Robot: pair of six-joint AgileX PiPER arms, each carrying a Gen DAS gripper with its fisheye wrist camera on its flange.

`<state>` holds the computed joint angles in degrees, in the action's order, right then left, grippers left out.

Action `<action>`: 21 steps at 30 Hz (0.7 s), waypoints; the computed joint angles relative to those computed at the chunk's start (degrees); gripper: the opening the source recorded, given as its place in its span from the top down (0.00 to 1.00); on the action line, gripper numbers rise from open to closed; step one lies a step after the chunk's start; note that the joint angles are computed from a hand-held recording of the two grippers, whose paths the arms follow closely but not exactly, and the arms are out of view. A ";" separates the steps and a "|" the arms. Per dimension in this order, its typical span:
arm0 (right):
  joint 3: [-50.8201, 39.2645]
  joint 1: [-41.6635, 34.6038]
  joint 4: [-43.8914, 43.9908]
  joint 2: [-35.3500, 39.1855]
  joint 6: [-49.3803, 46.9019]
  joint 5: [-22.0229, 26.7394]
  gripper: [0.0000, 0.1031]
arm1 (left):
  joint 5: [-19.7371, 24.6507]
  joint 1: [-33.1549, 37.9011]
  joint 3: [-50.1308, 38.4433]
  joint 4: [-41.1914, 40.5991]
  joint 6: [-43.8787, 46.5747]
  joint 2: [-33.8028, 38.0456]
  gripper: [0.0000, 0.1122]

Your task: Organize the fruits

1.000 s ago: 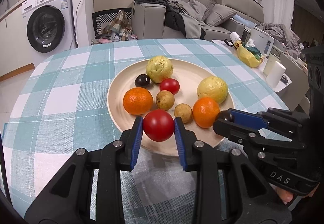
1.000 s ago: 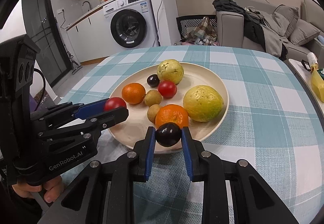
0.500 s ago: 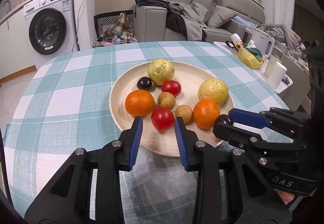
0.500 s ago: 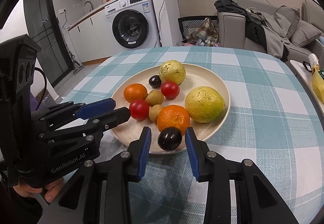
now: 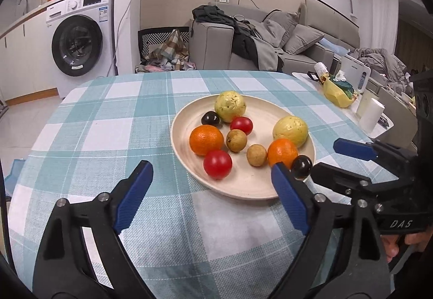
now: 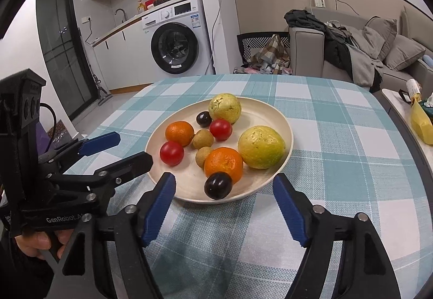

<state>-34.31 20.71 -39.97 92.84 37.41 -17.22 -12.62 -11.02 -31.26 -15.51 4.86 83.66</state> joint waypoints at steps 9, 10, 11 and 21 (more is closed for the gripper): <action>3.76 -2.37 0.46 -3.17 -2.62 -4.80 0.01 | -4.38 -2.31 5.35 -10.45 10.29 -5.76 0.09; 4.36 -2.57 1.08 -3.71 -3.53 -5.56 0.01 | -4.58 -2.32 5.83 -10.82 10.54 -6.36 0.09; 4.71 -2.73 1.40 -4.09 -4.05 -6.03 0.00 | -4.69 -2.31 6.29 -11.61 11.15 -7.01 0.09; 10.50 -6.52 1.84 -7.97 -6.92 -13.94 0.00 | -7.66 -4.81 10.13 -23.76 20.36 -11.89 0.09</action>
<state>-23.80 14.18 -38.13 84.88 30.49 -31.15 -20.28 -15.83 -21.13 -39.27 25.22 71.77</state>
